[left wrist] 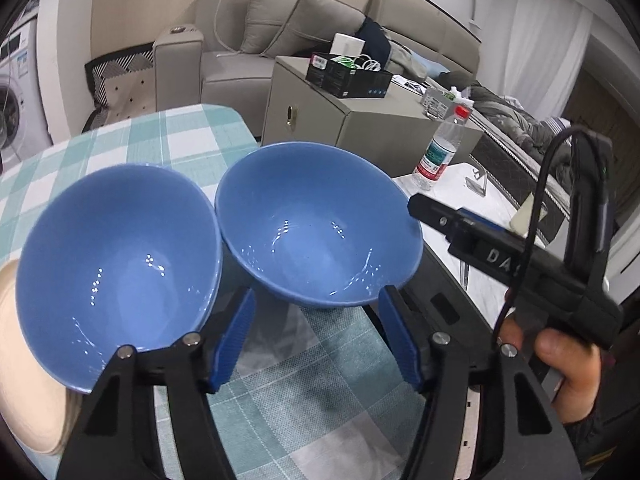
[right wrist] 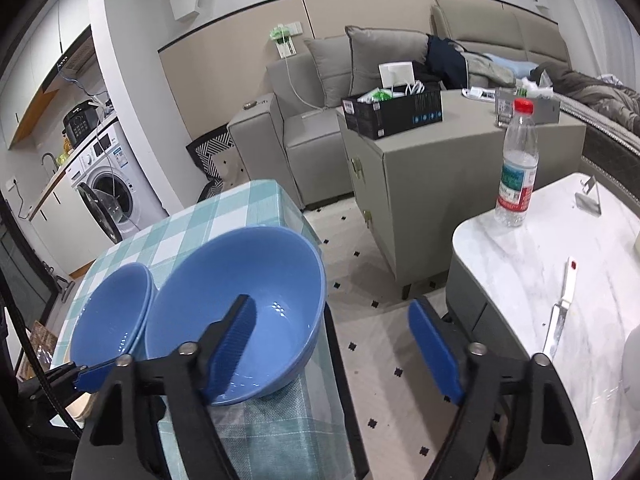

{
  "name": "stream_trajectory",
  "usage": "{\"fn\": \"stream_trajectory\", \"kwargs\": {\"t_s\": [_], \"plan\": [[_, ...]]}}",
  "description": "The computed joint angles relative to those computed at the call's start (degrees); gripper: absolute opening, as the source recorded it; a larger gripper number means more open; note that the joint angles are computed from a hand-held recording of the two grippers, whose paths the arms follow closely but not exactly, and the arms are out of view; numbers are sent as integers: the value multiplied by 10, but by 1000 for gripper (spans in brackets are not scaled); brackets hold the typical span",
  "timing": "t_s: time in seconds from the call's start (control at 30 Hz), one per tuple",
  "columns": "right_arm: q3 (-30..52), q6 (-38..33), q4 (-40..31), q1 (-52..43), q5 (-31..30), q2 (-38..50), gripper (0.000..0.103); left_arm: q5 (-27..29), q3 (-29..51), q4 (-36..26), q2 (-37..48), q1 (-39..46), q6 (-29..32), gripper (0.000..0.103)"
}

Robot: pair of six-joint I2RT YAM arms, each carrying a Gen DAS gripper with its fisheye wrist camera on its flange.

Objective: Organize plates and bowls
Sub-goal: 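Close the left tool on one bowl's rim while the right tool grips the other bowl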

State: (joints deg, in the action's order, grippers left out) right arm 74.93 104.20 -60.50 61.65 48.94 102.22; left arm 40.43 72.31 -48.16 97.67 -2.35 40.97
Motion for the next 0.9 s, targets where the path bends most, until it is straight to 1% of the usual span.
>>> {"fn": "stream_trajectory", "kwargs": {"t_s": [0.1,0.2,0.3,0.33,0.4,0.47,0.5,0.57,0.67,0.73,0.83,0.9], "plan": [[-25,-6,40,-9,-5,-6,72,-8,4,9,9,-7,-19,63],[-42,-9,65,-16,-8,-7,62,-10,8,14,18,-10,-35,63],[-52,-12,80,-20,-9,-4,61,-9,13,13,25,-13,-41,63],[-62,-16,95,-22,-7,-7,58,-10,11,15,25,-14,-44,63],[-76,-28,123,-26,-7,-12,53,-9,13,17,28,-17,-48,63],[-83,-44,144,-27,-4,-12,52,-5,19,15,33,-17,-50,63],[-85,-53,154,-28,-4,-12,49,-3,20,15,35,-17,-52,63],[-90,-68,176,-31,-3,-11,45,-2,23,15,38,-17,-53,63],[-78,-81,182,-36,-7,4,32,-5,19,24,37,-21,-56,63],[-74,-86,188,-38,-4,10,26,-8,16,32,35,-24,-57,63],[-66,-97,188,-38,-3,18,21,-9,11,42,33,-27,-57,63],[-59,-97,181,-39,-4,24,20,-15,4,55,29,-30,-58,63]]}}
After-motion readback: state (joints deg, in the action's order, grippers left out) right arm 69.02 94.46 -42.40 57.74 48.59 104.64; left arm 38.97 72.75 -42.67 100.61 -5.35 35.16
